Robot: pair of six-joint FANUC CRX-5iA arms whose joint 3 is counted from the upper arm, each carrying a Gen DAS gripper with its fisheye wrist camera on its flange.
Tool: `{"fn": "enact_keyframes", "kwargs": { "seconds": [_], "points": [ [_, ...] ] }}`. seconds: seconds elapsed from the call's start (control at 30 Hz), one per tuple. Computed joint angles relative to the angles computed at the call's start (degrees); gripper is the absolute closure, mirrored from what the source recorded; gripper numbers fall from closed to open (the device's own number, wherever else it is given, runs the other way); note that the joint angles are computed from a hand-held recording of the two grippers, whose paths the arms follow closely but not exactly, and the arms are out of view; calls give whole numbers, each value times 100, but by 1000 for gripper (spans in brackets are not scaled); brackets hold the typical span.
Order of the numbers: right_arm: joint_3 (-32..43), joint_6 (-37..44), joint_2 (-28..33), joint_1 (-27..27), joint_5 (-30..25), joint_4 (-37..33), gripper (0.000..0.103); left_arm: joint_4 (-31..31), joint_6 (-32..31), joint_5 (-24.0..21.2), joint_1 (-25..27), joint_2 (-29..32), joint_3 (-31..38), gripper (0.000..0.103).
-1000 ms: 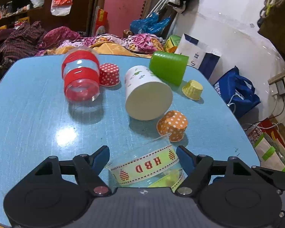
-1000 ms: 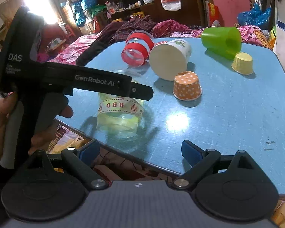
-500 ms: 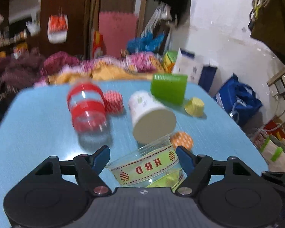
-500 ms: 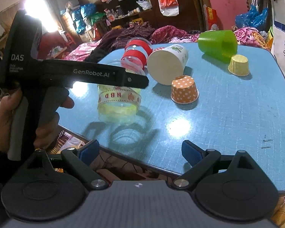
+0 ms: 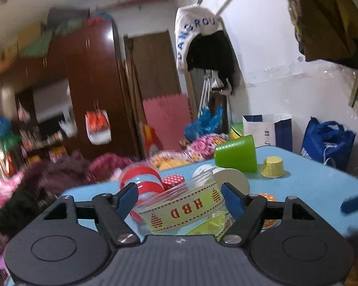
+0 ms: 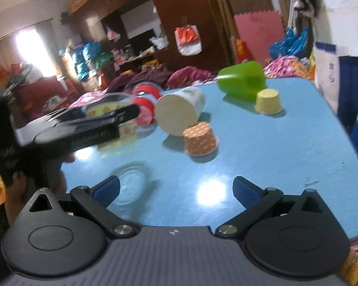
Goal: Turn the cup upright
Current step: 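Grasp the HBD cup with the left gripper while the right gripper releases it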
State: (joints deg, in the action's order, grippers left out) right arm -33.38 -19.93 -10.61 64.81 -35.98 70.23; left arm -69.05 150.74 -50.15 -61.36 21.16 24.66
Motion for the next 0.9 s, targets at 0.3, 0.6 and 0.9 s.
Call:
{"fn": "enact_keyframes", "kwargs": {
  "seconds": [0.3, 0.6, 0.9],
  "points": [
    [-397, -957, -83, -439, 189, 847, 1, -874, 392, -354, -376, 252, -30, 24],
    [-447, -908, -127, -488, 319, 792, 1, -1733, 1069, -601, -745, 327, -297, 22],
    [-575, -1178, -200, -535, 383, 1156, 1, -1717, 1239, -363, -706, 270, -442, 14]
  ]
}}
